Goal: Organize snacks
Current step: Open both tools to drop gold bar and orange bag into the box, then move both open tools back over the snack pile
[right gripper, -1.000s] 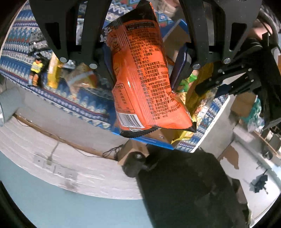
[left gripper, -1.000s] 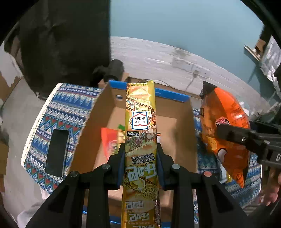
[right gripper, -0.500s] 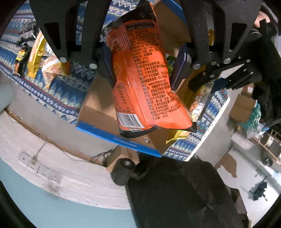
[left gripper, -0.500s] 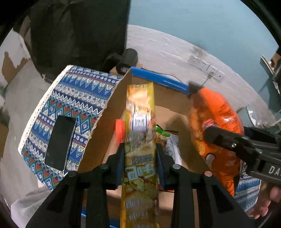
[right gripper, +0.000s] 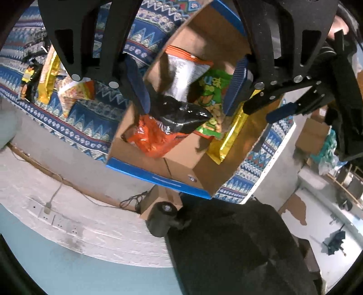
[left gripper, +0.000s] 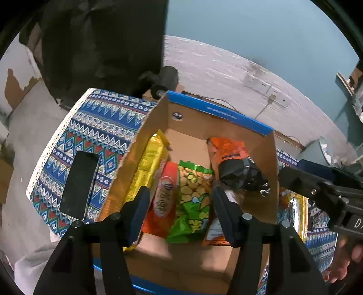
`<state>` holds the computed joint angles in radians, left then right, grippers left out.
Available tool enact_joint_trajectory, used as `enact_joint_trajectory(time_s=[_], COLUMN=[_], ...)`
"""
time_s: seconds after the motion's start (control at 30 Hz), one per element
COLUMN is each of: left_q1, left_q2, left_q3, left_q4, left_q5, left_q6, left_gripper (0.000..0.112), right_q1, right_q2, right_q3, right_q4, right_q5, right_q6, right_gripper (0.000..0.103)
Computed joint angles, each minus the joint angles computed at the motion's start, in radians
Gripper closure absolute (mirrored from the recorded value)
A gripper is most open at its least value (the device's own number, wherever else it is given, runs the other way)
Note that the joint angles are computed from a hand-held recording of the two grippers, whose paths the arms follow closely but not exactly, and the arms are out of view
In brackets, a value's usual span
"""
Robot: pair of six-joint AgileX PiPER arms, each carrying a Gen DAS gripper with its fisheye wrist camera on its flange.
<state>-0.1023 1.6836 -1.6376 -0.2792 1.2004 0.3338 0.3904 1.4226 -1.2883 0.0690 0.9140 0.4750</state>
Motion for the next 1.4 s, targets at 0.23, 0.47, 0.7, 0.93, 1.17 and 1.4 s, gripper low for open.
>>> enact_joint_trajectory(time_s=[0.23,0.47,0.7,0.93,1.17,1.4], left_q1=[-0.07,-0.159,-0.257,-0.367,-0.495,-0.586], left_q2=[-0.045,-0.087,-0.11,-0.121,-0.096,-0.031], left_q3=[0.032,0.073,0.098,0.104,0.094,0.061], left_q4=[0.019,0.035,0.059,0.087,0.143,0.185], left_q5=[-0.005,-0.007,0.003,-0.004,-0.006,0.001], left_q6=[0.007,0.001,-0.026,-0.067,-0.115,-0.153], left_gripper=[0.047,0.04,0.039,0.033,0.032,0.032], right_q1=[-0.03,-0.118,-0.269,-0.544,-0.903,-1.171], right_q2=[-0.077,-0.184,-0.307,-0.419,-0.474,-0.461], right_q3=[0.068,0.166,0.283,0.399,0.479,0.532], right_q4=[-0.028,-0.004,0.046,0.155,0.288,0.323], right_q5=[0.024,0.039,0.069,0.128,0.214,0.267], right_q6=[-0.003,-0.037,-0.134,-0.354,-0.657,-0.926], right_gripper=[0.029,0.028,0.024,0.024,0.023,0.022])
